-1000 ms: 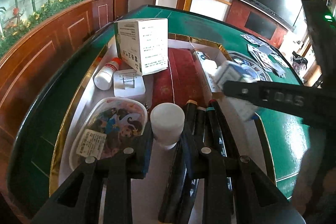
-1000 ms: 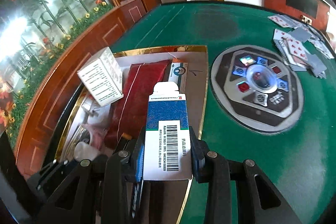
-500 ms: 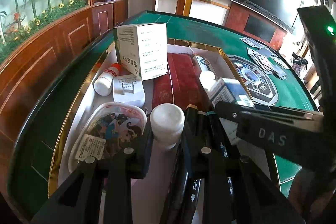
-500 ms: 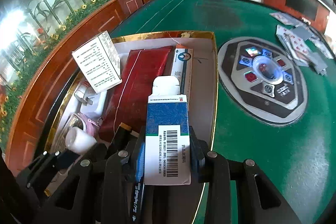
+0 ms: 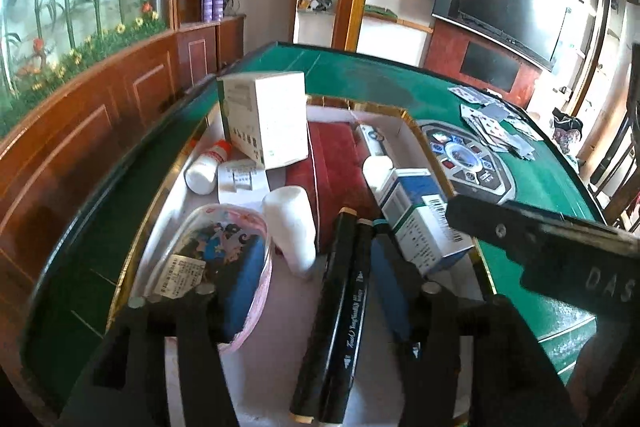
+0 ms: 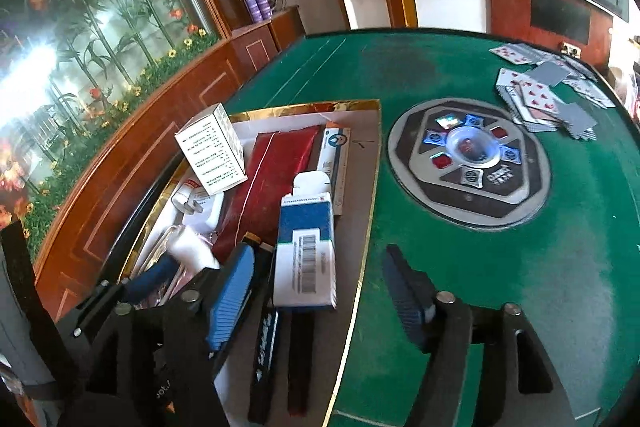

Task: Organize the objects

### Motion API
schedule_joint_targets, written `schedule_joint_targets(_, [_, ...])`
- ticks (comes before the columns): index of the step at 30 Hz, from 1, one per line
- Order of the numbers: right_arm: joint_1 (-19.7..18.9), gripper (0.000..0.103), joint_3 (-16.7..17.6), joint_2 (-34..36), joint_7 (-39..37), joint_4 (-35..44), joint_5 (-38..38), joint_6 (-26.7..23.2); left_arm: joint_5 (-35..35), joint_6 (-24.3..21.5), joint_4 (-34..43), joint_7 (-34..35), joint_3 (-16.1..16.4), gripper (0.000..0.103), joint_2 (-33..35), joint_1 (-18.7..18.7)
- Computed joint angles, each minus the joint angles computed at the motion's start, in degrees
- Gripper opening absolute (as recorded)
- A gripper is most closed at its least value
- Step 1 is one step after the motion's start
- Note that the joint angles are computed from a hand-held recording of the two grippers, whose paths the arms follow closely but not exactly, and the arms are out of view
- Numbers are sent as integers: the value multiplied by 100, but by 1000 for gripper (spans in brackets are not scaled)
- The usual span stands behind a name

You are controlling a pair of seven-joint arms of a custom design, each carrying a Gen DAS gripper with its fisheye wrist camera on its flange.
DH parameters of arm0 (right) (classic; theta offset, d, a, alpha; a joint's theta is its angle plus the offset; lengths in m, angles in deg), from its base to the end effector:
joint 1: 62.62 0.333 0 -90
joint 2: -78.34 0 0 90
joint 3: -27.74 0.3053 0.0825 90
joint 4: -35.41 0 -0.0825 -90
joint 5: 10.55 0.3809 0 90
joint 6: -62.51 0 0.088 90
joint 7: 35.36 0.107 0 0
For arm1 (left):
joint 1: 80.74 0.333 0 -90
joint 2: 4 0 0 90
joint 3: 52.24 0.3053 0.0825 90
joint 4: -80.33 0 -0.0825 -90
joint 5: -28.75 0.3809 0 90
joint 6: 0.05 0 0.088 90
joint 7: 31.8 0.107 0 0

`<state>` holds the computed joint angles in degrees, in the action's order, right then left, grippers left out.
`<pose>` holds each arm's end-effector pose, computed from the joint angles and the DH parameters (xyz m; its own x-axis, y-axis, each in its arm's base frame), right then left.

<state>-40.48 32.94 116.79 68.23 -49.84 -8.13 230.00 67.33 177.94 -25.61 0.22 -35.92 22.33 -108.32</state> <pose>0.6789 0.3295 0.3630 0.2470 -0.9360 -0.2508 -0.7607 -0.0270 -0.6485 0.6428 -0.2039 0.3537 0.0206 -0.9937 0.1101 -0.6750 -0.0950 -0.7316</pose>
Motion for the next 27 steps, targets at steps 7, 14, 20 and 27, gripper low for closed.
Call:
schedule_joint_targets(7, [-158, 79, 137, -428, -53, -858, 115, 585, 1263, -136, -202, -1360, 1104, 70, -232, -1061])
schedule_joint_targets(14, [-145, 81, 88, -917, -48, -1731, 190, 1352, 3402, -688, -310, -3519, 1900, 90, -542, -1964])
schedule_joint_targets(20, [1157, 90, -1375, -1309, 406, -2460, 159, 2156, 4971, -2017, -611, -5106, 1933, 103, -1062, -2462])
schedule_joint_targets(27, [2697, 93, -2873, -1256, 44, -2869, 794, 2476, 5570, -2133, -961, -5880, 1566, 103, -1586, -2099])
